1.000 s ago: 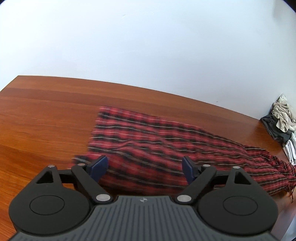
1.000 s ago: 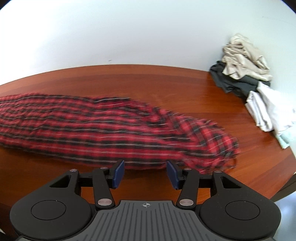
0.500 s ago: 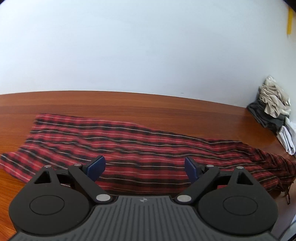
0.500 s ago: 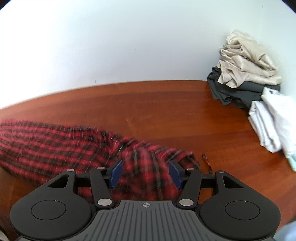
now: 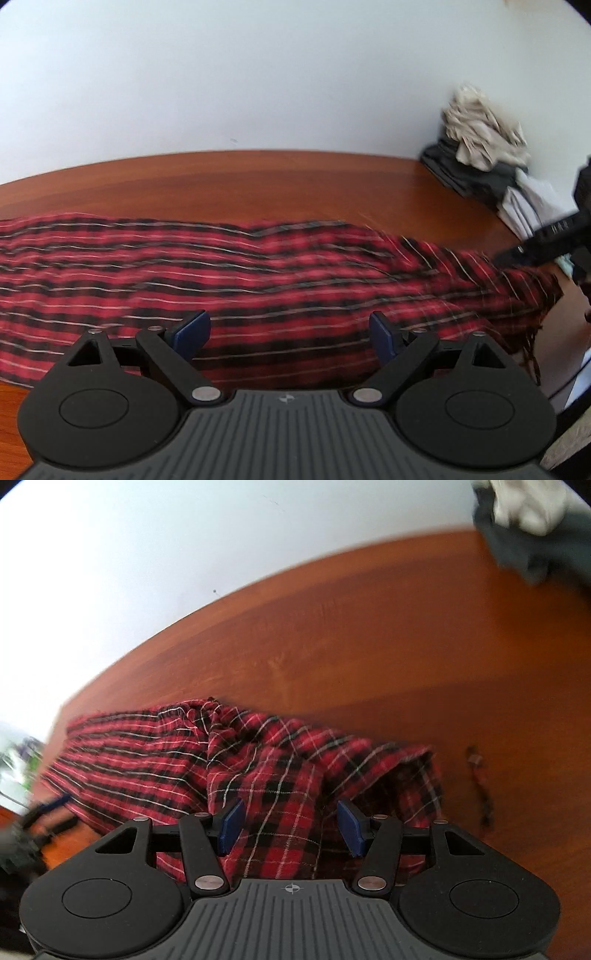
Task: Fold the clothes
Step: 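Grasp the end of the folded strip with the right tool, then lift the strip end with the right tool and fold it toward the other end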
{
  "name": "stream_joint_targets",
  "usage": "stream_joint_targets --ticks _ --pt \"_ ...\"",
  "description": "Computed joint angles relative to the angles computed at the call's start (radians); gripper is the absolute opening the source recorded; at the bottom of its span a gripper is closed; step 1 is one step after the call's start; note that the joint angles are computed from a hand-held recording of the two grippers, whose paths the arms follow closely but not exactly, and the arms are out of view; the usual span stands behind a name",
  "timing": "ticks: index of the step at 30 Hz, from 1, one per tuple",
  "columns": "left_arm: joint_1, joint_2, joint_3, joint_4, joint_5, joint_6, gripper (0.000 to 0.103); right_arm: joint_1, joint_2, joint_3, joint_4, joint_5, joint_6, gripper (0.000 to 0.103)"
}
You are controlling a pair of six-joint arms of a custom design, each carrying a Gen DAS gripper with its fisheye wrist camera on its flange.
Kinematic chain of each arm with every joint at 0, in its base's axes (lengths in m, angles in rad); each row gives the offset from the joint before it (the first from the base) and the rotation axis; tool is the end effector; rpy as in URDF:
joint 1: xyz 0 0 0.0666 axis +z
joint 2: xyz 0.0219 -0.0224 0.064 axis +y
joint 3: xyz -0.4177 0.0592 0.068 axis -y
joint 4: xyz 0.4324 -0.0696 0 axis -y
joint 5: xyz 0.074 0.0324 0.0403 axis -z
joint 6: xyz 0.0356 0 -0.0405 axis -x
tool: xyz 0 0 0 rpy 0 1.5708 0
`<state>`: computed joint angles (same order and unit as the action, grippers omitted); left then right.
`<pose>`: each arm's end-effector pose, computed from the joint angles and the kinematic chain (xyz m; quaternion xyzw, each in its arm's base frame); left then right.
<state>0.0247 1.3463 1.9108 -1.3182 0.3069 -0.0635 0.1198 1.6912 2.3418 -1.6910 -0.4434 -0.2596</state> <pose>0.4392 -0.0003 0.7103 0.0783 0.9056 -0.1228 0.3984 0.5316 0.0790 0.7073 0.0083 0.9431 0.2566 0.2111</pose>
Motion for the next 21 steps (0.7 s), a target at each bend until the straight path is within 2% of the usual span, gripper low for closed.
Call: stream_joint_targets --ticks 2,3,5,8,10,15,17,21 --pt "-0.020 0.010 -0.010 0.008 -0.014 0.001 0.094 -0.023 -0.003 -0.037 0.029 -0.088 -0.043 0.056" --pt "-0.029 0.016 -0.015 0.011 -0.021 0.002 0.094 -0.031 -0.005 -0.053 0.047 -0.122 -0.064 0.050" --pt "-0.039 0.032 -0.014 -0.001 -0.039 0.014 0.094 -0.046 -0.008 -0.080 0.084 -0.186 -0.101 0.004" --pt "-0.045 0.048 -0.012 -0.034 -0.077 0.014 0.094 -0.061 -0.004 -0.047 0.117 -0.231 -0.091 0.004" --pt "-0.042 0.056 -0.007 -0.061 -0.094 0.004 0.093 -0.066 0.014 0.027 0.113 -0.218 -0.060 0.004" --pt "-0.026 0.062 -0.013 -0.085 -0.109 -0.007 0.093 -0.068 0.080 0.167 0.063 -0.112 0.030 0.004" --pt "-0.026 0.061 -0.019 -0.084 -0.121 -0.009 0.093 -0.055 0.099 0.162 0.036 -0.044 0.074 0.004" --pt "-0.015 0.048 -0.031 -0.081 -0.129 -0.007 0.093 -0.027 0.098 0.099 0.041 0.052 0.139 0.005"
